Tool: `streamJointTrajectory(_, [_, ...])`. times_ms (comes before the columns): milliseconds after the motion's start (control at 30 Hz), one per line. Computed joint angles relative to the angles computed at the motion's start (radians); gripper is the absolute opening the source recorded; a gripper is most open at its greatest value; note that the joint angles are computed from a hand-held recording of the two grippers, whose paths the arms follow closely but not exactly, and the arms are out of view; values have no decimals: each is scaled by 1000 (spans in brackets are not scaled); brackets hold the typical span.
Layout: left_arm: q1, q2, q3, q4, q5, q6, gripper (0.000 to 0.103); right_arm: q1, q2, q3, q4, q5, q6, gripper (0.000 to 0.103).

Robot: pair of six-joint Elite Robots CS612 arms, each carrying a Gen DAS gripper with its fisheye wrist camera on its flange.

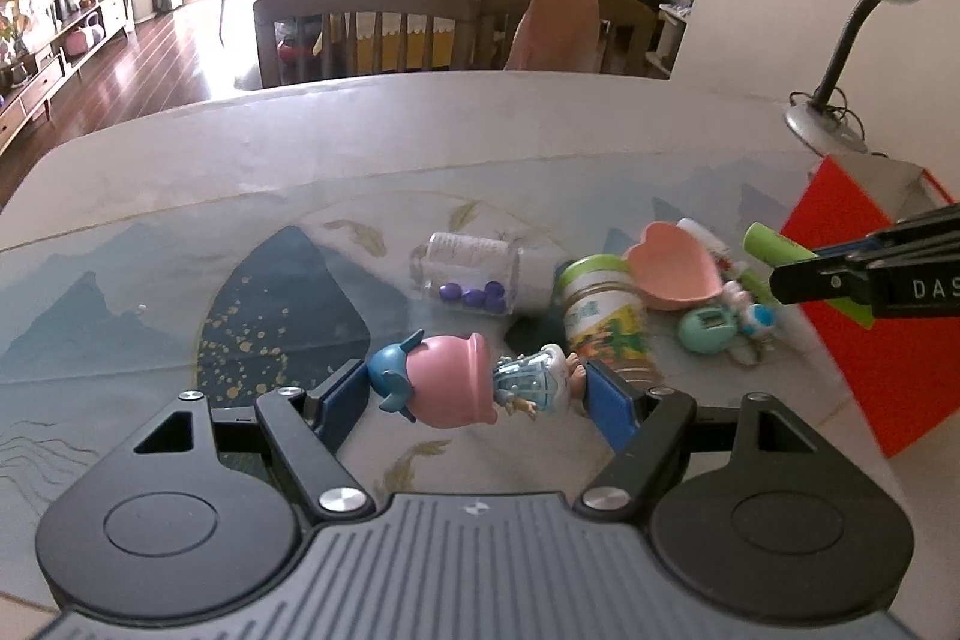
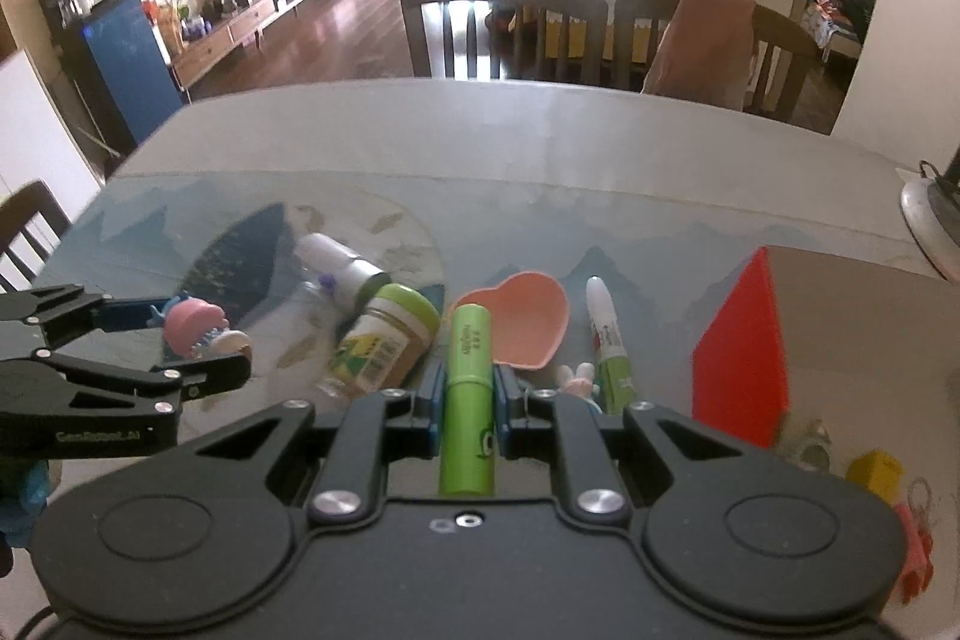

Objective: Organize rigid objects
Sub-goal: 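Carry the doll and green highlighter with both grippers into the cardboard box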

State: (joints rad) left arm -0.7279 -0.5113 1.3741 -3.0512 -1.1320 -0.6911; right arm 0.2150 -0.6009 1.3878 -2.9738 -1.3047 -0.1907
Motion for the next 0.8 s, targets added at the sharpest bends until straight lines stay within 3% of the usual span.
streamJointTrajectory(433, [-40, -73, 23, -19, -48, 20, 78, -40, -97, 144, -119, 42, 85, 15])
streamJointTrajectory(800, [-77, -67, -48, 11, -68, 59, 78, -95, -134, 219, -203, 57, 107, 15])
